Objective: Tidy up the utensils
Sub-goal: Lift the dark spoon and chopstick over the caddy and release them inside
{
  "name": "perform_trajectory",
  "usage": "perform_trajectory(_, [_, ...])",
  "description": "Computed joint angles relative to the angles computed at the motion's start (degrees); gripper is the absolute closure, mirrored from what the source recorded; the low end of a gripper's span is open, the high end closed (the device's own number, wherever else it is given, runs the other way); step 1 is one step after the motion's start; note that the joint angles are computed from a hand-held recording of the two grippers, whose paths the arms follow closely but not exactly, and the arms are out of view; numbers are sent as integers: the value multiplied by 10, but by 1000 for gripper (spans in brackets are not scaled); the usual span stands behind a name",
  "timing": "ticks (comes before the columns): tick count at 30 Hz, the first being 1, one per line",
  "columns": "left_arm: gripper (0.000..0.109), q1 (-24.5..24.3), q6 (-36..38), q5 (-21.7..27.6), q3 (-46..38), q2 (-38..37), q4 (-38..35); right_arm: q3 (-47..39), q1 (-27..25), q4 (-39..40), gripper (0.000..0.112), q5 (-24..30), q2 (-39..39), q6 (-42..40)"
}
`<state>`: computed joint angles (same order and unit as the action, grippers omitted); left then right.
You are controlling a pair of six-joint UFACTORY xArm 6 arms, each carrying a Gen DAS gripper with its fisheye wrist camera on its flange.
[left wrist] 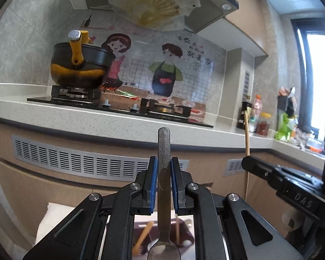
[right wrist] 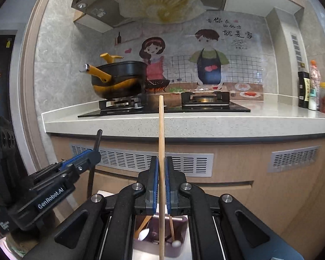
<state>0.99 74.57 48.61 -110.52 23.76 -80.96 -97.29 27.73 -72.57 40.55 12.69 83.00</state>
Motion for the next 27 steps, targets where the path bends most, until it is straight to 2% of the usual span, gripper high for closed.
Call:
perform_trajectory(6, [96,-29,-65,-27,-135,118,53,-38,-33,21,107,-36,57,-11])
perform_trajectory(10, [96,-36,-98,-26,-198,181,84,-60,-49,36,107,-51,97,-16])
perform_trajectory(12, [96,-39,-115,-10,-232,213,111,-67,-56,43,107,-58,114,-18])
perform_trajectory(16, [96,-49,-123,-30,-244,243,141,-75,-65,65,107,-64,138,-26])
perform_trajectory(21, [96,-52,-125,-44,-250,263,145,-79,-69,79,107,-61,155,-35])
perform_trajectory(24, [96,-55,-107,-56,-211,244,140,-62,-68,53,107,-69,147,-12])
perform_trajectory(27, [96,-52,-79,-54,-150,210,132,-43,-66,64,107,-79,140,-19])
